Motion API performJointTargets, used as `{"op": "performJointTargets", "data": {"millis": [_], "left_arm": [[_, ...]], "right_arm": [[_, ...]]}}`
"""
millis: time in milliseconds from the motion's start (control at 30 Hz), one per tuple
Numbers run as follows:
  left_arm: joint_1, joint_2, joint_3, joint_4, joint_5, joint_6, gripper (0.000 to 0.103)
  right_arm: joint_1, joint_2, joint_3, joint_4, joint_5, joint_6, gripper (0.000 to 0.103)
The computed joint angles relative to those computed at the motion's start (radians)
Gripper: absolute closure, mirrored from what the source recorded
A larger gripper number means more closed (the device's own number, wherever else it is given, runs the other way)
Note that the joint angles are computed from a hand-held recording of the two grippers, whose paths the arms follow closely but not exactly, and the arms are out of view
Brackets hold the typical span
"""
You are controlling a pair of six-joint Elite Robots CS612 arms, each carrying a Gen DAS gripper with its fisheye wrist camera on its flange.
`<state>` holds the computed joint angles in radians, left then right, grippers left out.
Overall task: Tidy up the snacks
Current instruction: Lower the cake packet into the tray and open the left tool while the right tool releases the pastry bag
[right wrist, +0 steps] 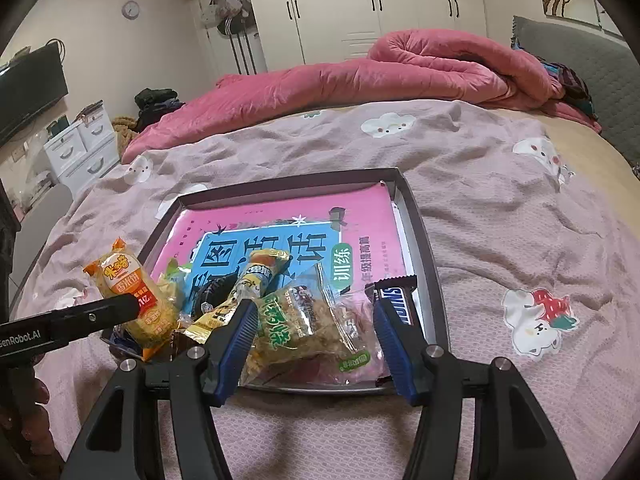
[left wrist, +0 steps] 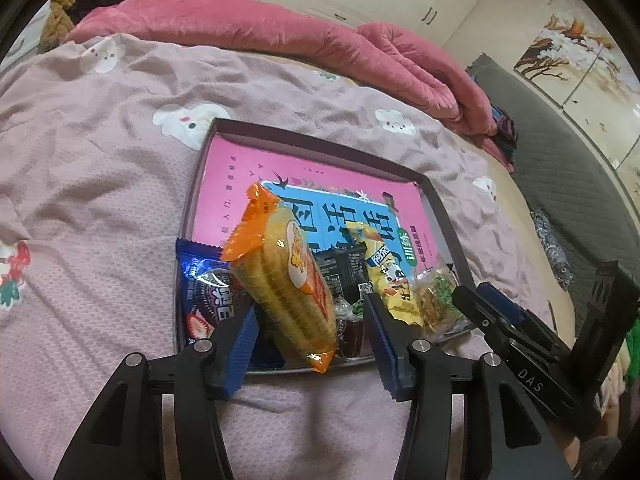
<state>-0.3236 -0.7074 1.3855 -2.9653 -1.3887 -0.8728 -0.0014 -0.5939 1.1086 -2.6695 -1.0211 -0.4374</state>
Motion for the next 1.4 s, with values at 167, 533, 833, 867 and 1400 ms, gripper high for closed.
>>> {"op": "performJointTargets", "data": {"millis": [167,533,833,867,1400], "left_arm": [[-0.001,-0.009,0.011,-0.006,0.011,-0.006,0.048],[-0.005,-0.023,0.025,-0.013,0.036,-0.005,0.044],[-0.008,-0.036,0.037,-0.007,0.06,-0.01,0.044],[-0.009,-0.039,0.039,-0.007,0.069,-0.009,0.044],[-0.029,-0.085,0.073,0.038,0.211,-0.033,0.029]], "right_arm": [[-0.003,-0.003,0.004,-0.019,0.005,0.005,0.041],[-0.003,-0.009,0.014,-0.042,0.005,0.007,0.039],[-0.005,-0.015,0.023,-0.043,0.01,0.0,0.037],[-0.004,-0.016,0.025,-0.047,0.009,-0.002,0.037],[-0.01,-0.034,0.064,-0.166,0.046,0.03,0.023]]}}
